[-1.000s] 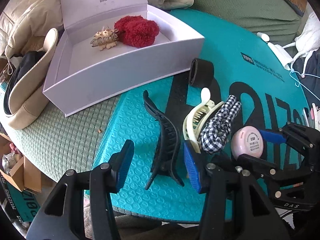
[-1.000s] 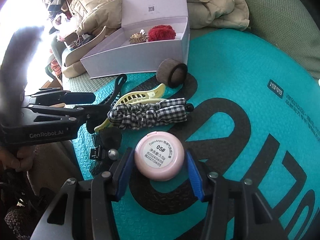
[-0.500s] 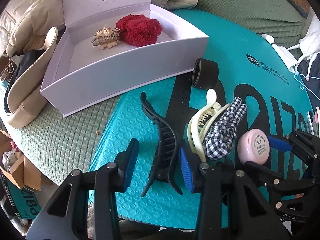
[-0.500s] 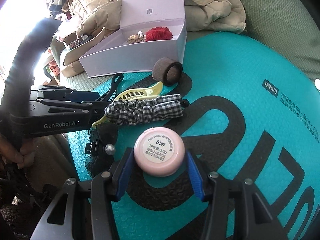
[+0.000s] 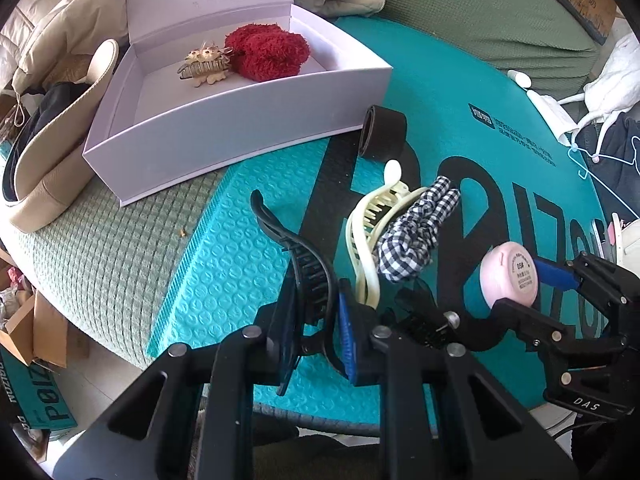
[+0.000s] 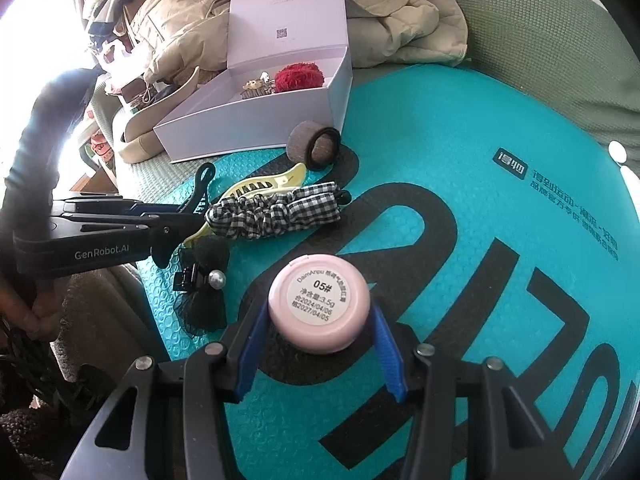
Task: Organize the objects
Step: 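Carry the black claw clip and pink compact toward the white box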
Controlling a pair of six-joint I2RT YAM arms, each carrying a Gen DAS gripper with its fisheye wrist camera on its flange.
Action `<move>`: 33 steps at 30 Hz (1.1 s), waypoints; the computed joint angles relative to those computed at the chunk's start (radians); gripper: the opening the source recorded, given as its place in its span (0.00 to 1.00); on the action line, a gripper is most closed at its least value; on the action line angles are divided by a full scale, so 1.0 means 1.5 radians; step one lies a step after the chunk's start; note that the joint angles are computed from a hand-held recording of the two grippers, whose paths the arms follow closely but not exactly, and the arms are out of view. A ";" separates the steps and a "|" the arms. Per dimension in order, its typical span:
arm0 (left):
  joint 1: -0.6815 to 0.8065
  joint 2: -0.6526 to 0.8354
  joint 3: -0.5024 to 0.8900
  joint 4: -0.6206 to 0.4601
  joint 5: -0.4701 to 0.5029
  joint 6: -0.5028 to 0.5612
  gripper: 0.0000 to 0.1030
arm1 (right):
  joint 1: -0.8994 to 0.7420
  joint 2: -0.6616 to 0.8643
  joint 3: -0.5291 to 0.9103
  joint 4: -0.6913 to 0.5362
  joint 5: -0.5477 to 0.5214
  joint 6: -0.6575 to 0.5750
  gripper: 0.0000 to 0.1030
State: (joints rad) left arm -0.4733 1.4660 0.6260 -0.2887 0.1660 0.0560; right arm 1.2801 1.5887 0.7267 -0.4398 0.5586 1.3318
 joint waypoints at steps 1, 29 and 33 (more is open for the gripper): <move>0.001 -0.014 -0.005 -0.005 -0.003 -0.003 0.18 | 0.005 -0.001 0.007 -0.014 0.003 0.003 0.50; 0.295 -0.345 -0.041 -0.273 0.044 0.129 0.18 | 0.024 0.075 0.208 0.012 -0.009 -0.211 0.50; 0.358 -0.344 -0.028 -0.291 0.065 0.170 0.18 | 0.016 0.101 0.236 0.031 -0.026 -0.246 0.50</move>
